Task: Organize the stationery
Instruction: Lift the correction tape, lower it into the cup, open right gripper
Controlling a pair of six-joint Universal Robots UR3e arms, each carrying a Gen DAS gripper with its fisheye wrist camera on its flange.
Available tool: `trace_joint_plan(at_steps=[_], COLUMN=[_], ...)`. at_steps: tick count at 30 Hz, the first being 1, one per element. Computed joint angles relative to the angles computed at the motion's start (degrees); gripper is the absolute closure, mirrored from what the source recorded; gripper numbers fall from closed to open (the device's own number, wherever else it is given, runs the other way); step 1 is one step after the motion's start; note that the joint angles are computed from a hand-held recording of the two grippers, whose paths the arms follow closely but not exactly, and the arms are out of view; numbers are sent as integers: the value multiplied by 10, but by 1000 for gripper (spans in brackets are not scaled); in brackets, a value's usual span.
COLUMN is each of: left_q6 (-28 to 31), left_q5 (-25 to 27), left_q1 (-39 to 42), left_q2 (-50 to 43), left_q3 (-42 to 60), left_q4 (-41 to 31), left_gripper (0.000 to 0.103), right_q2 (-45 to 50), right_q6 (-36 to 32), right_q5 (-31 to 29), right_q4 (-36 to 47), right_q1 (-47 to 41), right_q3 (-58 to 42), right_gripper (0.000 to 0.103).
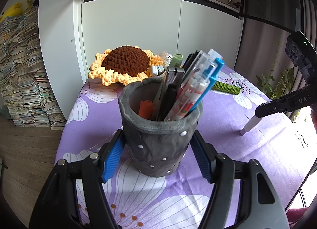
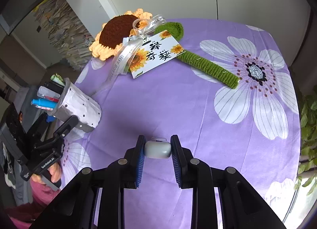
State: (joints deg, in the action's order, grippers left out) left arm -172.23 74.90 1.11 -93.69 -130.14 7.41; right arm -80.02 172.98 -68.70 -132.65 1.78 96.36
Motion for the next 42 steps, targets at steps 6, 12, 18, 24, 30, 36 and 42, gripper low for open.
trace_joint_plan(at_steps=[6,12,18,24,30,36,42], left_q6=[0,0,0,0,0,0,-1], left_q5=[0,0,0,0,-3,-3,-2], left_q1=[0,0,0,0,-1,-1,-2], left_q2=[0,-1,0,-1,-3,-3,-3], left_q3=[0,1,0,0,0,0,1], left_q4=[1,0,0,2,4,4,2], left_gripper=[36,36,36,37,38,37,37], right_q2=[-19,-37,23,149,217,252,292], right_q6=[14,9,-10,-40,-50,-72,-89], right_q5=[-3,38,75,29,5,-5,-5], right_q4=[-28,-9,26,101,144,198,263], right_q1=[6,26,93,176,195,202,206], right_q3=[7,-70,-232,-408,-486,-546,-611], right_gripper=[76,76,76,76,76,76,76])
